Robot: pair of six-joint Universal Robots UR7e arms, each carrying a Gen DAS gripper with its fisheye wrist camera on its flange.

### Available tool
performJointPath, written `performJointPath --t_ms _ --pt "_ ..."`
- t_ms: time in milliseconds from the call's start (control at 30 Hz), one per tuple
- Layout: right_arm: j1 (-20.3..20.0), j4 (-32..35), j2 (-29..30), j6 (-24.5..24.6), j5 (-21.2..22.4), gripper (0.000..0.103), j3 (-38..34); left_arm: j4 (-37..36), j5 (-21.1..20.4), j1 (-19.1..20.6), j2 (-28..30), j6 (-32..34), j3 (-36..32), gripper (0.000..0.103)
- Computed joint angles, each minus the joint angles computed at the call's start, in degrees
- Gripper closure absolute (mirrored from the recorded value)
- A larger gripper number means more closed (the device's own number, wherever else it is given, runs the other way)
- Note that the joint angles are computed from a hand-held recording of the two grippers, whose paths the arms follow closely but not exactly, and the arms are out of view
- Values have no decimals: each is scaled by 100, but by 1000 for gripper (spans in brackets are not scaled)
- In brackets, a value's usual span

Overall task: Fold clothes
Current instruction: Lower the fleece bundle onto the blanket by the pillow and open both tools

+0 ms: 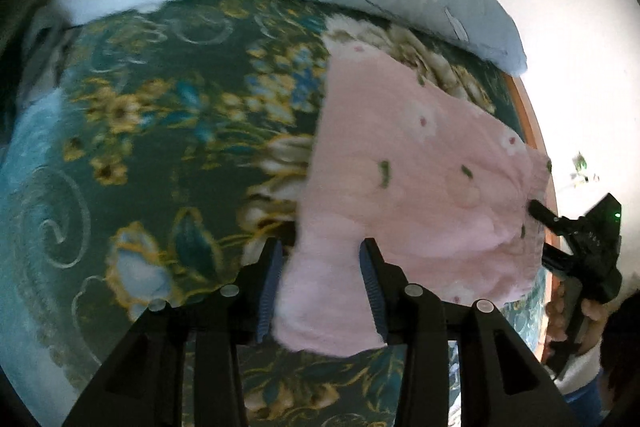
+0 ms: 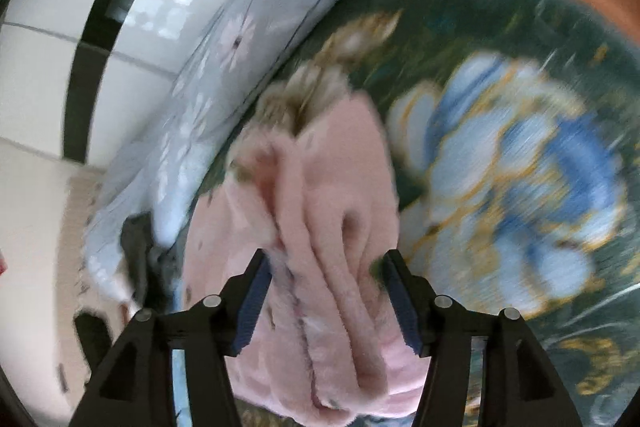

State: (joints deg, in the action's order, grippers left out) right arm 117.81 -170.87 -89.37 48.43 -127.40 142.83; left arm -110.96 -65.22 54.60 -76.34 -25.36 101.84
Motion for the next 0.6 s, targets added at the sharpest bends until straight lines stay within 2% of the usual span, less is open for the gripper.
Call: performJointPath --t_ms 67,133,233,333,467,600 --pt "427 331 123 120 -820 41 -347 -72 183 -54 -170 -108 112 62" --pt "756 474 411 -404 -1140 41 -796 -244 214 -106 -314 -150 224 62" --pt "905 1109 933 -1371 -715 41 -1461 -648 -28 -220 -431 5 398 62" --pt "807 1642 1231 -1705 -479 42 -1694 -759 -444 -304 -442 220 517 62" --pt "459 1778 1104 -1302 -558 42 -1469 -711 -655 -335 -433 460 674 62" --pt "149 1666 953 -1142 -507 44 -1223 -706 -700 -184 -396 265 776 62"
